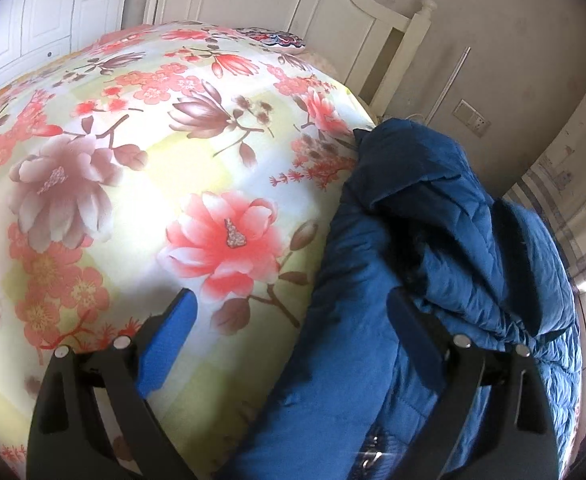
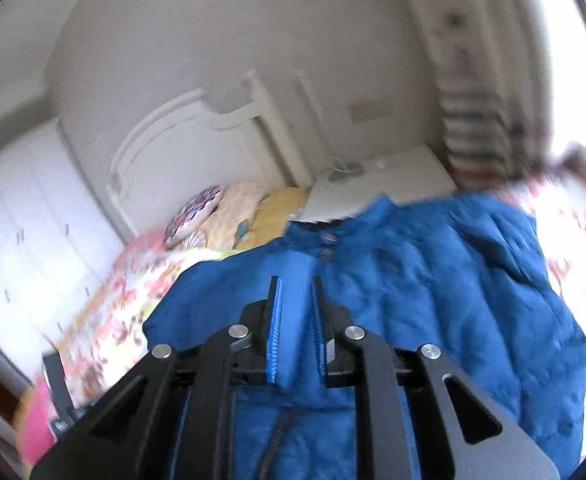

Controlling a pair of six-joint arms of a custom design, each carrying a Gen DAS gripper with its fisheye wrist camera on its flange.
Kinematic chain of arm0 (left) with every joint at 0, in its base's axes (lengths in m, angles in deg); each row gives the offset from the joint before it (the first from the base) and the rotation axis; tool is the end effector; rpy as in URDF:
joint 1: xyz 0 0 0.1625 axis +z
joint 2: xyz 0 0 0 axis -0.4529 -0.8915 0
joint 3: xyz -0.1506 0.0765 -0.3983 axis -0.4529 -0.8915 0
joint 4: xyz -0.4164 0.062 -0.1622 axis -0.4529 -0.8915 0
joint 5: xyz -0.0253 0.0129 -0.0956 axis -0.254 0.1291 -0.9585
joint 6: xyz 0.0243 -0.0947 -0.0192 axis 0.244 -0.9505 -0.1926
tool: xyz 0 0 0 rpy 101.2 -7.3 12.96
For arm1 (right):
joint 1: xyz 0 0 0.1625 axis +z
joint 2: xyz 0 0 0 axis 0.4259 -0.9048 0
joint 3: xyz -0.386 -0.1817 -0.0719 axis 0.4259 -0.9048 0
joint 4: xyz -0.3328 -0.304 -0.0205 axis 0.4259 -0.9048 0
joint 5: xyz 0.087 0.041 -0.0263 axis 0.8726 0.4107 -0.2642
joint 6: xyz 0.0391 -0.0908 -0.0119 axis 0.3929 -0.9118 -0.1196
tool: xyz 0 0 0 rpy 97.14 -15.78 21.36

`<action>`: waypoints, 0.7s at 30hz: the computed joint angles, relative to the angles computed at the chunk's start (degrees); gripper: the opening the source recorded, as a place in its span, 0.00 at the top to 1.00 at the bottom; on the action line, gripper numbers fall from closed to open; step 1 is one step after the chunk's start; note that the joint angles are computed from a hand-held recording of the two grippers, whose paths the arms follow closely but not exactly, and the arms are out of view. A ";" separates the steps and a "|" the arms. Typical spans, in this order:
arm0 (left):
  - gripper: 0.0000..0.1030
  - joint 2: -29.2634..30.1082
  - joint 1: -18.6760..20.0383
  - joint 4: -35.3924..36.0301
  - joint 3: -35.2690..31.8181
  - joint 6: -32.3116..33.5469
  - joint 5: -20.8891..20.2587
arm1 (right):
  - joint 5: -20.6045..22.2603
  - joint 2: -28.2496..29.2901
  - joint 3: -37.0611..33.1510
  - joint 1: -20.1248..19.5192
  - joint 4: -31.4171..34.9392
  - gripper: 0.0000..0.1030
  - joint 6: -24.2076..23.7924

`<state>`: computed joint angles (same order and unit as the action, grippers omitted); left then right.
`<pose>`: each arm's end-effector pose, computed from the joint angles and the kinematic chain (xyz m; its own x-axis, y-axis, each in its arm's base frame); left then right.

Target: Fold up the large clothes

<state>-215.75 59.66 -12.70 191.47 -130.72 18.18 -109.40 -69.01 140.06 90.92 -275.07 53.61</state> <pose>0.0230 -0.2516 0.3111 -0.7150 -0.6346 -0.2934 -0.0244 0.4421 -0.8966 0.3117 -0.3809 0.1091 -0.9029 -0.3693 0.2197 -0.4219 0.6644 -0.6169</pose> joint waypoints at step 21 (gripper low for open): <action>0.07 -0.75 0.69 -2.17 0.58 2.35 0.02 | -37.00 33.49 -17.29 21.47 -12.65 0.11 -51.91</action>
<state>-216.49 60.35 -14.87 192.04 -128.37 18.20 -146.40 -35.52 122.77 112.40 -287.72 1.70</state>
